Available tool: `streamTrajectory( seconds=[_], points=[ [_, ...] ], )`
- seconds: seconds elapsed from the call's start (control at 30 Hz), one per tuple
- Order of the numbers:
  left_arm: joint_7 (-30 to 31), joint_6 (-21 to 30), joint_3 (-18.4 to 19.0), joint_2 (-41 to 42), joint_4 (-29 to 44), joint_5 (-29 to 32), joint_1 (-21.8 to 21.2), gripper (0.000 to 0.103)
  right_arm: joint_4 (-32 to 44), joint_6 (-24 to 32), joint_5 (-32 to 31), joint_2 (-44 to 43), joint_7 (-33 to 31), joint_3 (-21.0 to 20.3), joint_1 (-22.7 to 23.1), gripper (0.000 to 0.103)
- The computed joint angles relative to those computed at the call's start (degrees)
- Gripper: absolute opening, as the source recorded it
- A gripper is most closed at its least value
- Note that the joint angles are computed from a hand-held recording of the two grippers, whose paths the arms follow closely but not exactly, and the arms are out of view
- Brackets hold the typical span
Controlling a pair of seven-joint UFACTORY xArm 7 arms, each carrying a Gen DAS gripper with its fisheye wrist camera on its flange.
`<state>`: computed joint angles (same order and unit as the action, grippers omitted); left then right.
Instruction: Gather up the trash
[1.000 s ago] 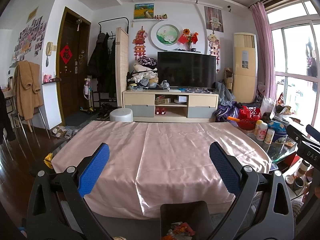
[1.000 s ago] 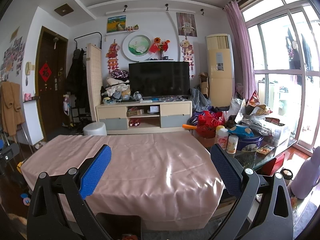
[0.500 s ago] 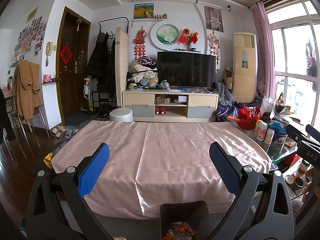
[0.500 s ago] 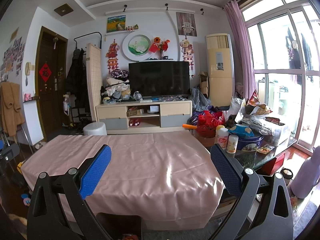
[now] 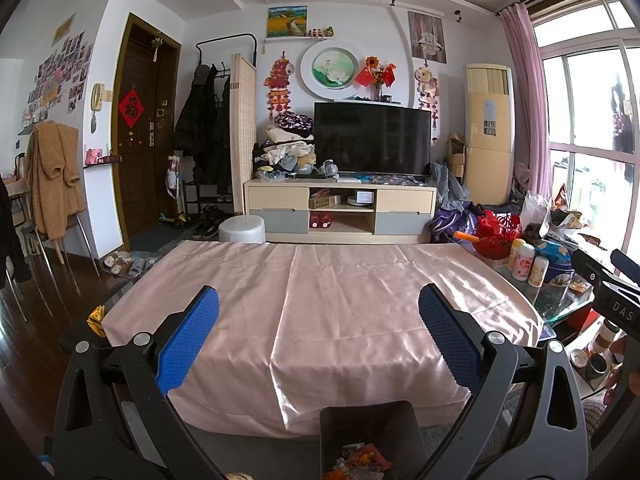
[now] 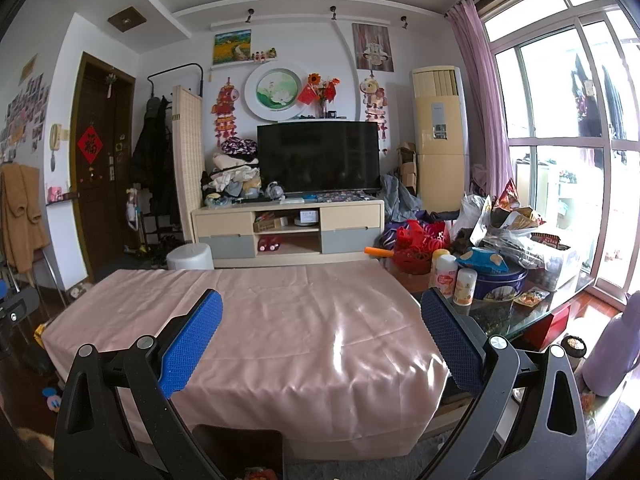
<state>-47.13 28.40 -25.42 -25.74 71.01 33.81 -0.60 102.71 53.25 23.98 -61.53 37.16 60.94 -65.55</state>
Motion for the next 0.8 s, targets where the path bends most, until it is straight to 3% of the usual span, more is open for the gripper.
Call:
streamTrajectory(
  seconds=[0.8],
  points=[
    [0.08, 0.05, 0.17, 0.08, 0.08, 0.07, -0.18, 0.095, 0.60, 0.50, 0.39, 0.01, -0.13, -0.19, -0.34, 0.100]
  ],
)
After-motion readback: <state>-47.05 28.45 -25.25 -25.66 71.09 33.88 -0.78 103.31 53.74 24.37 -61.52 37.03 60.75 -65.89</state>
